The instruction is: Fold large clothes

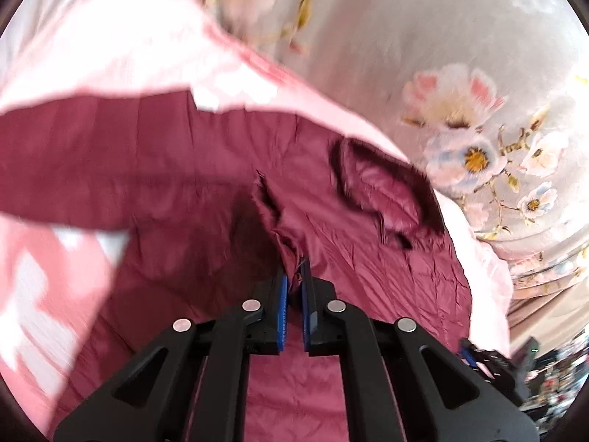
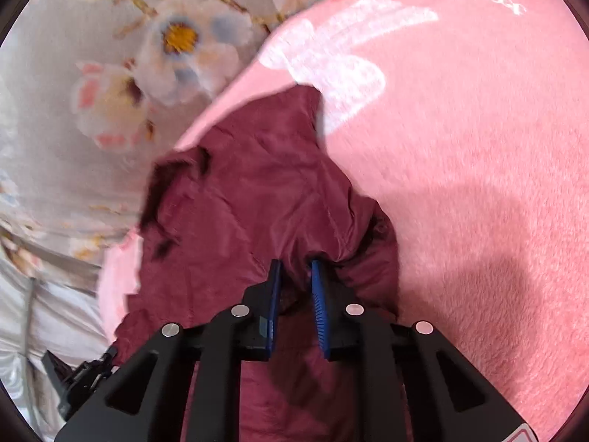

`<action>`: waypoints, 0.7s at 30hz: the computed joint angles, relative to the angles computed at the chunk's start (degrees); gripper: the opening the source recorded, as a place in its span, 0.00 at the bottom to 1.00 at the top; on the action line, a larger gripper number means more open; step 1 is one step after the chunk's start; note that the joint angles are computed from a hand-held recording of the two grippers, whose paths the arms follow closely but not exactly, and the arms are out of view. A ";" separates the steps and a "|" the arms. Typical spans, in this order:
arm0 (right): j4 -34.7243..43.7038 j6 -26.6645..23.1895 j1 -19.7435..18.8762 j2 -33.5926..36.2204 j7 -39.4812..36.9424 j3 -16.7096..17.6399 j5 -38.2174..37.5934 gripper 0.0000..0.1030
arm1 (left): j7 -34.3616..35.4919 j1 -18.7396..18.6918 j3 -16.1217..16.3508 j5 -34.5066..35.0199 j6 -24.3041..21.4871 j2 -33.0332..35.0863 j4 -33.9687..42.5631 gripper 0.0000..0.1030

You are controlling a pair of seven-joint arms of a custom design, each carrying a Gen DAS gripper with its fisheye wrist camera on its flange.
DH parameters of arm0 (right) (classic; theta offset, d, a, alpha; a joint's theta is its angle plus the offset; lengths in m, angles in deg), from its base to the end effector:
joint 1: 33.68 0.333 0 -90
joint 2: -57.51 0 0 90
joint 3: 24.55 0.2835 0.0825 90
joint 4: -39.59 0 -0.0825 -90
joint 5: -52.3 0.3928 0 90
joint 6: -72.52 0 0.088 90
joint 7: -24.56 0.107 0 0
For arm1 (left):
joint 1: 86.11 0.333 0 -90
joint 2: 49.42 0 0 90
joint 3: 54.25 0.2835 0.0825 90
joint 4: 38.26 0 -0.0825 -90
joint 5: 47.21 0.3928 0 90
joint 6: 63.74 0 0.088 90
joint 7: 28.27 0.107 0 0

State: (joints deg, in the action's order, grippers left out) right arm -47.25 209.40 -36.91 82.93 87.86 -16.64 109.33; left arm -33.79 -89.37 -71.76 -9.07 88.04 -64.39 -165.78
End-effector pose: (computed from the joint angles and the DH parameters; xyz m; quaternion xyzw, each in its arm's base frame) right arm 0.7149 0.0509 0.4273 -0.5986 0.6585 0.0812 0.4489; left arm 0.4930 -0.2142 0.5131 -0.8451 0.3435 -0.3570 0.2010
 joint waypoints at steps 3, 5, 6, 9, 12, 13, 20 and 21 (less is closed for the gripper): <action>-3.12 1.97 -0.05 -2.25 -3.30 0.08 1.47 0.21 | 0.70 -0.06 -0.18 0.75 -2.87 0.63 0.16 0.05; -2.17 -0.50 0.47 -1.21 -1.85 -0.57 -0.67 0.21 | 2.15 -0.83 0.88 -1.60 -2.34 2.63 -0.53 0.05; -1.72 -1.25 0.47 -0.70 -1.20 -0.68 -1.07 0.21 | 2.84 -1.22 1.45 -2.83 -1.34 3.64 -1.00 0.05; -0.26 -0.92 0.35 0.59 0.24 -0.43 -0.38 0.26 | 1.96 -1.65 1.99 -3.03 0.38 5.19 -2.08 0.05; 2.15 0.86 0.45 1.95 0.38 0.19 -0.08 0.14 | -2.92 -0.73 1.84 0.64 4.27 4.59 -4.74 0.05; 2.72 1.80 0.45 2.01 -0.65 0.50 -0.06 0.05 | -3.68 -0.60 1.68 1.34 4.38 4.46 -4.94 0.05; -3.66 16.64 7.49 -1.75 -2.38 -3.20 -12.61 0.01 | -4.63 -2.01 0.60 6.53 -2.40 6.02 -2.23 0.07; -2.99 16.79 9.82 -0.06 1.89 -5.36 -19.87 0.00 | -4.22 -2.40 0.86 6.58 -3.06 6.41 -1.71 0.07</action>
